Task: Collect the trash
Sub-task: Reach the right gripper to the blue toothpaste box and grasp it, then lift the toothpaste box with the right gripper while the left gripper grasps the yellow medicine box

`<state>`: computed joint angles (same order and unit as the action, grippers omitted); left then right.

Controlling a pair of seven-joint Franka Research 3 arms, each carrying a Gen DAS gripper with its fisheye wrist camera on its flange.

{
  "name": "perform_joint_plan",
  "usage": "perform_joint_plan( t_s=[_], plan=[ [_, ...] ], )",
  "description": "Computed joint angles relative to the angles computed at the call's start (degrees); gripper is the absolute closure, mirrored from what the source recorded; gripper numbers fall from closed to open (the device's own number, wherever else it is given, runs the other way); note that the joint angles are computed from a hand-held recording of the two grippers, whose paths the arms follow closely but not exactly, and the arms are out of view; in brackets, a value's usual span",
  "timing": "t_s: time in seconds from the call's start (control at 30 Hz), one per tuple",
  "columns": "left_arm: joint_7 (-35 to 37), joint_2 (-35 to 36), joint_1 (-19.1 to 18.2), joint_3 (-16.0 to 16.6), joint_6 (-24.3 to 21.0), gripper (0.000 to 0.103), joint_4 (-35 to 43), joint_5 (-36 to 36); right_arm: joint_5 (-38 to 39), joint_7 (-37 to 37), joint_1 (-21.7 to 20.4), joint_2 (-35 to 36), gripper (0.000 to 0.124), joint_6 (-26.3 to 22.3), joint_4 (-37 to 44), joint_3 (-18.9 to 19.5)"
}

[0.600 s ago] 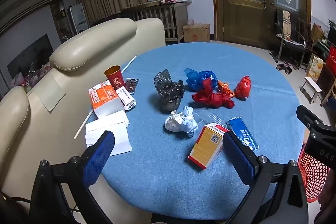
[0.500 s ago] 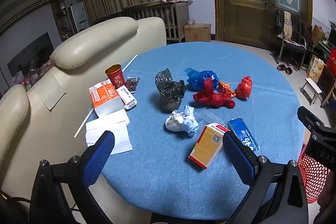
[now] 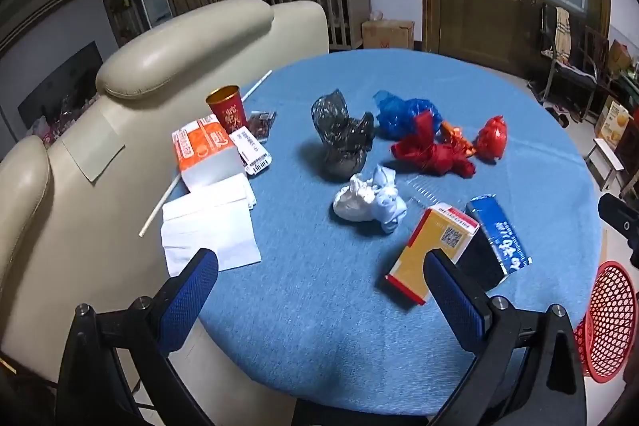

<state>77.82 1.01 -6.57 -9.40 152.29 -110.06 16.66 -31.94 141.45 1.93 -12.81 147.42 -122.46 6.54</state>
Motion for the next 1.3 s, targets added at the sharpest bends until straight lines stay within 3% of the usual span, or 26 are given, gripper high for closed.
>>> perform_joint_plan(
  t_s=[0.27,0.5,0.83,1.0,1.13,1.3],
  plan=[
    [3.78,3.16,0.02,-0.25,-1.86,0.001,1.99,-2.83,14.0,-13.24,3.27,3.69,0.021,5.13,-0.11,-3.02],
    [3.59,5.74,0.27,0.1,-3.32,0.001,3.77,-1.61,23.41,-22.95,5.61,9.74,0.021,3.37,4.03,-4.13],
    [5.67,7.35,1.21,0.0,-3.08,0.001,4.74,-2.74,24.75,-26.17,8.2,15.56,0.025,0.33,8.31,-5.53],
    [9.47,7.54,1.55,-0.71,-2.1,0.001,4.69,-5.99,23.04,-25.46,9.05,17.35,0.044,-1.4,10.24,-6.17],
    [18.56,7.26,2.92,-2.56,-1.52,0.001,4.34,-14.74,26.46,-27.71,8.99,18.44,0.074,-2.09,10.83,-6.43],
    [30.74,8.19,3.86,-4.43,-5.0,0.001,6.61,-28.04,25.61,-26.93,8.9,16.75,0.08,0.61,8.4,-7.1]
  ],
)
